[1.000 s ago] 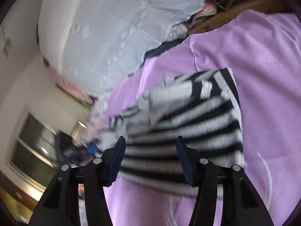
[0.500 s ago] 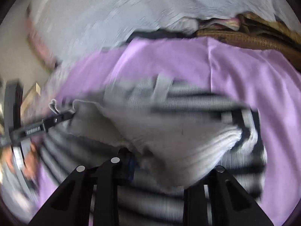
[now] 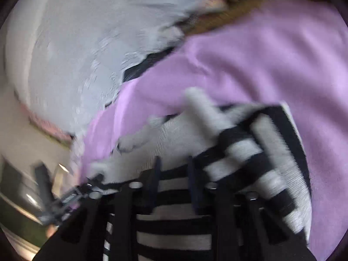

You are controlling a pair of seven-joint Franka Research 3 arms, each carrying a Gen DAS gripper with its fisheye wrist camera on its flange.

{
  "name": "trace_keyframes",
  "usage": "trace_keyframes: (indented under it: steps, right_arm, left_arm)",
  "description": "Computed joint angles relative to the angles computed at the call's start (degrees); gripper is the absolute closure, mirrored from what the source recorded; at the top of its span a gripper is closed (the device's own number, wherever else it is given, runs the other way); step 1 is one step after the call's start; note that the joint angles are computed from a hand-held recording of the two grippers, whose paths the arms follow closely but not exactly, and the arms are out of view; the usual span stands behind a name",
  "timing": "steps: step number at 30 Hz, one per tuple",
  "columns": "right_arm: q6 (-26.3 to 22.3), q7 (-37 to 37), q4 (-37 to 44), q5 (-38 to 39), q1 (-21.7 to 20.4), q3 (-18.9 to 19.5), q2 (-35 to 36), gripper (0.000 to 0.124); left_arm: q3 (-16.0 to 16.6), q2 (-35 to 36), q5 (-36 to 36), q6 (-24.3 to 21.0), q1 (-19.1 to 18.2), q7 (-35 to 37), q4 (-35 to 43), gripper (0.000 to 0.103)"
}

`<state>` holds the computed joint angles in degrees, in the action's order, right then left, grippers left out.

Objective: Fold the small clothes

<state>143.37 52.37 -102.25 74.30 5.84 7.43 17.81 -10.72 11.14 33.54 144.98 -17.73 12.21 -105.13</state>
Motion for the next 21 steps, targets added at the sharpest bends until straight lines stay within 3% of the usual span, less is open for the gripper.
trace_keyframes:
  steps: [2, 4, 6, 8, 10, 11, 13, 14, 17, 18, 20, 21]
  right_arm:
    - [-1.21, -1.70, -0.06, 3.35, -1.14, 0.20, -0.01, 0.124]
    - [3.39, -5.42, -2.35, 4.39, 0.01, 0.27, -2.60, 0.118]
    - [4.51, -10.91, -3.09, 7.24, 0.56, 0.45, -4.35, 0.118]
    - [5.14, -13.91, -2.93, 9.17, 1.25, 0.16, -4.80, 0.116]
    - [7.80, -11.28, -1.74, 6.65, 2.37, -0.63, -3.30, 0.085]
    - [7.34, -9.27, -0.89, 5.89, 2.12, -0.93, -1.85, 0.088]
    - [5.96, -4.78, 0.82, 5.37, 0.98, -1.17, 0.35, 0.117]
    - [5.11, -4.03, 0.81, 6.26, 0.17, -0.86, 0.47, 0.120]
    - [6.51, -8.64, -1.30, 9.21, -0.17, 0.03, -1.92, 0.119]
    - [7.66, -12.42, -2.68, 10.30, 0.22, 0.27, -3.72, 0.115]
    - [7.74, -17.55, -4.66, 11.69, 1.05, 0.14, -6.39, 0.112]
    - [7.47, -18.47, -5.70, 12.03, 1.62, -0.02, -7.65, 0.102]
  left_arm:
    - [0.28, -0.04, 1.13, 0.10, -0.13, -0.83, 0.12, 0.028]
    - [0.17, -0.18, 3.70, -2.87, -1.37, -1.81, 1.19, 0.028]
    - [0.08, -2.62, 8.09, 0.40, -2.13, -4.61, -1.31, 0.028]
    - [0.02, -3.50, 11.90, 0.72, -2.44, -6.85, -1.42, 0.017]
    - [0.64, -2.91, 14.76, -8.21, -3.71, -10.38, 0.74, 0.007]
    - [0.17, -2.52, 13.24, -9.86, -2.43, -10.92, 0.77, 0.007]
    - [-0.25, -2.35, 6.66, -7.00, 0.82, -10.41, -1.67, 0.006]
    - [0.63, -2.88, 7.58, -4.90, 0.67, -11.36, -3.10, 0.005]
    - [-0.53, -2.54, 10.10, -10.50, -0.76, -9.71, -0.95, 0.005]
    - [-0.68, -3.56, 12.32, -10.20, -1.31, -10.83, -1.98, 0.005]
    - [-1.18, -7.22, 17.00, -4.02, -1.44, -14.17, -6.36, 0.005]
    - [-1.55, -8.65, 17.95, -1.60, -1.24, -14.92, -7.86, 0.005]
